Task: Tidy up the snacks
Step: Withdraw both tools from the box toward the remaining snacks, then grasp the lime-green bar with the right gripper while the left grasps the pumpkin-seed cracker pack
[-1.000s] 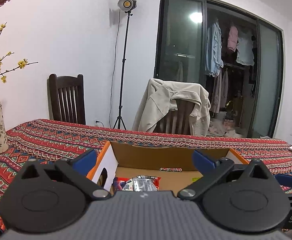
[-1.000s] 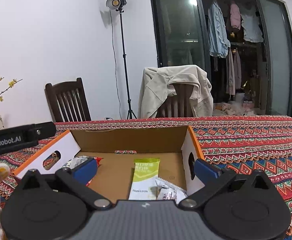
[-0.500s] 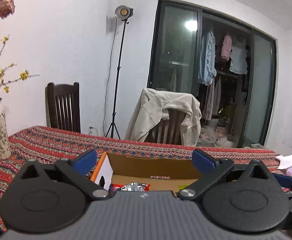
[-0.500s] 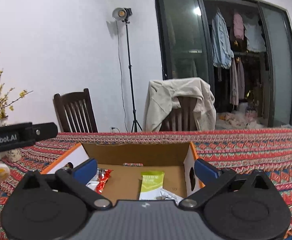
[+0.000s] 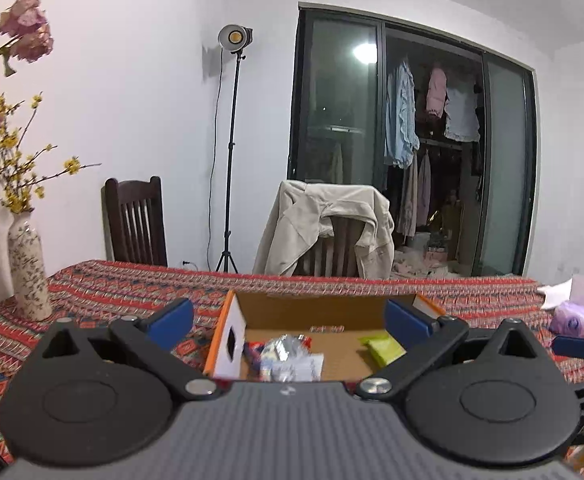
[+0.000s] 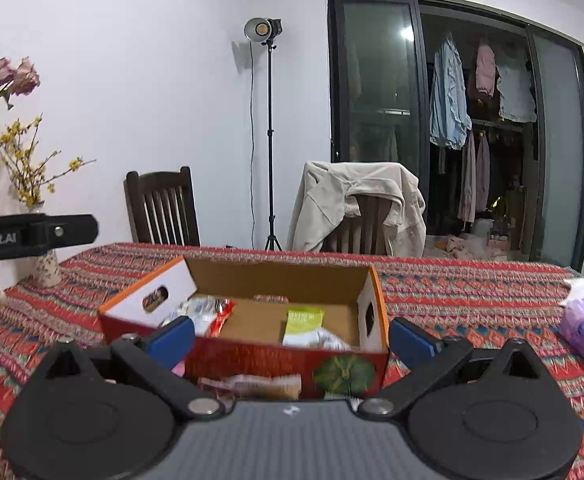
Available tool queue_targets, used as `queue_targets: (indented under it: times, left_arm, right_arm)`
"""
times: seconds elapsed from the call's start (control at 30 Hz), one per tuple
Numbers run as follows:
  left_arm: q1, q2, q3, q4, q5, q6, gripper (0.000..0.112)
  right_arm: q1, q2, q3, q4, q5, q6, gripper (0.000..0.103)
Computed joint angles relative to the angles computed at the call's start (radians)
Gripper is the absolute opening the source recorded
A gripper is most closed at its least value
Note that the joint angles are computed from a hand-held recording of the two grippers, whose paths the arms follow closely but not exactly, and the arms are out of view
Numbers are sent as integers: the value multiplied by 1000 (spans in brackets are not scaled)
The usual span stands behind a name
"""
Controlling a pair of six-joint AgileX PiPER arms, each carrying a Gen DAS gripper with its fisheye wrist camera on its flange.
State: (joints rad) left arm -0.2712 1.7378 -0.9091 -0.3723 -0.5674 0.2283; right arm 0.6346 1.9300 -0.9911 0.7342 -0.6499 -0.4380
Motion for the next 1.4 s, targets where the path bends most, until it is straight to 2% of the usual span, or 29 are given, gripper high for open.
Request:
queue_targets:
  times: [0.37,0.53,0.77,0.87,0.93,1.0,1.03,1.07,1.17,1.2,1.4]
  left_arm:
    - [51,-44,255,114,-112,-104,103]
    - [83,-34,312,161,-145,-151,103]
    - [106,-36,333,173,-131,-174,103]
    - [105,-41,335,170,-128,-173,103]
    - [104,-43,333,169,-120,-172,103]
    - [102,-42,330,166,-112,-171,103]
    - [100,-41,330,165,-112,-170,103]
    - [100,-40,330,164,-111,-169,103]
    - [102,-34,321,159,-95,-165,103]
    - [103,-32,317,159,-91,-167,103]
    - [101,-16,301,155,-71,-162,103]
  right_arm:
    - [73,-4,172,79,-83,33,103]
    - [94,28,208,114,-107,50,103]
    - [74,55,169,206,-81,3,103]
    - [36,65,141,182,-19,-6,91]
    - [12,86,101,204,34,-49,77]
    - [-14,104,72,208,89,-55,71]
    - [-33,111,64,177,122,-30,64]
    - [-46,113,70,116,136,26,61]
    - [-48,109,85,77,124,54,50]
    - [-51,105,95,52,119,77,40]
    - [-33,85,154,9,35,136,35]
